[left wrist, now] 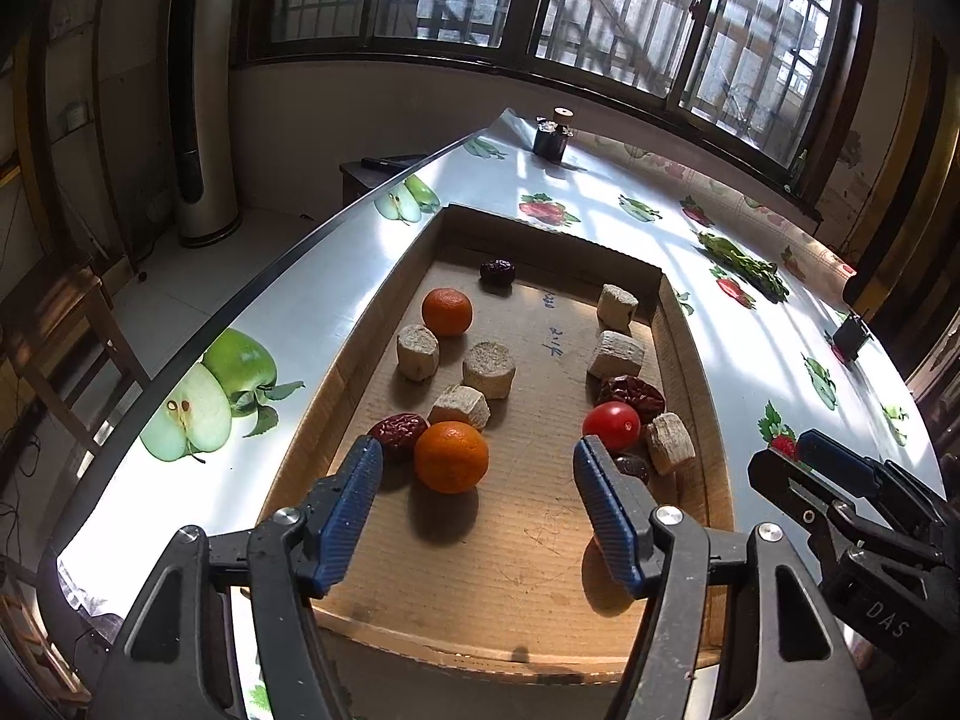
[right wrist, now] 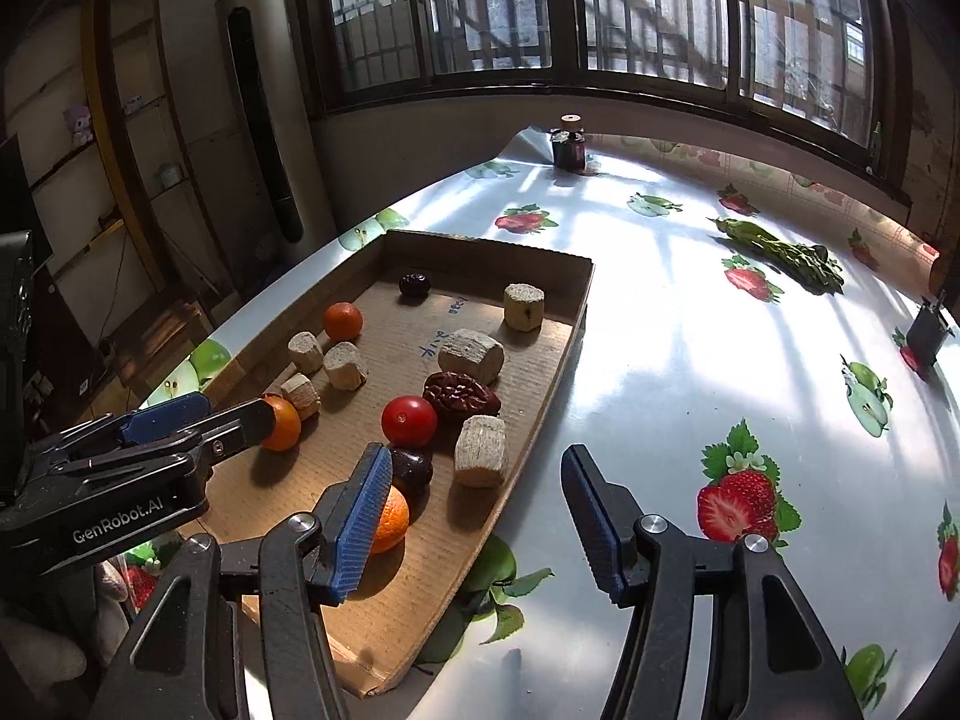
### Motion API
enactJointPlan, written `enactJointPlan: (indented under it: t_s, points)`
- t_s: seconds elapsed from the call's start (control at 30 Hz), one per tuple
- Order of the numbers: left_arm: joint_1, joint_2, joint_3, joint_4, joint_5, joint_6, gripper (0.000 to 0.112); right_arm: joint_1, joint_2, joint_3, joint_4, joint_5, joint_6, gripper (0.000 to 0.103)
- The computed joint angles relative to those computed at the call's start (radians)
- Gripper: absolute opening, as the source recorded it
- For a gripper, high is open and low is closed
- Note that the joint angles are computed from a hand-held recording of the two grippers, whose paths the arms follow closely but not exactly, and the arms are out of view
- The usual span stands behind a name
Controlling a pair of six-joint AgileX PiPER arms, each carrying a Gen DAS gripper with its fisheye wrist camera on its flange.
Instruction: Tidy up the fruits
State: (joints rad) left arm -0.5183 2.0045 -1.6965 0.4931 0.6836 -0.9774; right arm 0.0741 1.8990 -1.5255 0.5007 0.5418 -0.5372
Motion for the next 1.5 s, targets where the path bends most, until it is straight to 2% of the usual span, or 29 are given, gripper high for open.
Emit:
enactJointPlan:
  t_s: [0.17, 0.27, 0.57, 0.77, 1.07, 1.13, 1.2, 1.23, 1.27, 1.3, 1.4, 1.5]
  points:
    - [-0.044, 0.004, -0.016, 0.055, 0.031, -0.026, 0.067, -0.066, -0.058, 0.086, 0.045, -0.03, 0.034, 0.067]
    - [-0.086, 0.012, -0.04, 0.105, 0.073, -0.05, 0.076, -0.087, -0.099, 0.154, 0.045, -0.071, 0.055, 0.07]
    - [-0.189, 0.048, -0.126, 0.215, 0.188, -0.075, 0.077, -0.091, -0.212, 0.337, 0.026, -0.191, 0.038, 0.078]
    - [-0.211, 0.051, -0.129, 0.212, 0.217, -0.079, 0.077, -0.11, -0.257, 0.399, 0.142, -0.193, -0.085, 0.079]
    - [-0.22, 0.049, -0.123, 0.222, 0.227, -0.085, 0.078, -0.098, -0.285, 0.461, 0.163, -0.241, -0.12, 0.081]
    - [-0.243, 0.042, -0.106, 0.298, 0.256, -0.158, 0.078, -0.095, -0.288, 0.472, 0.161, -0.256, -0.12, 0.082]
    - [-0.299, 0.036, -0.082, 0.488, 0.356, -0.322, 0.079, -0.091, -0.293, 0.486, 0.163, -0.273, -0.127, 0.082]
    - [-0.325, 0.032, -0.072, 0.572, 0.413, -0.391, 0.088, -0.089, -0.296, 0.492, 0.171, -0.277, -0.137, 0.082]
    - [-0.348, 0.026, -0.06, 0.644, 0.466, -0.45, 0.103, -0.089, -0.299, 0.497, 0.194, -0.278, -0.164, 0.082]
    - [-0.365, 0.014, -0.036, 0.701, 0.496, -0.508, 0.103, -0.091, -0.303, 0.502, 0.221, -0.277, -0.196, 0.082]
    - [-0.379, -0.038, 0.044, 0.775, 0.51, -0.633, 0.103, -0.086, -0.303, 0.506, 0.262, -0.275, -0.245, 0.082]
    - [-0.348, -0.054, 0.048, 0.71, 0.45, -0.587, 0.103, -0.083, -0.298, 0.504, 0.286, -0.269, -0.272, 0.082]
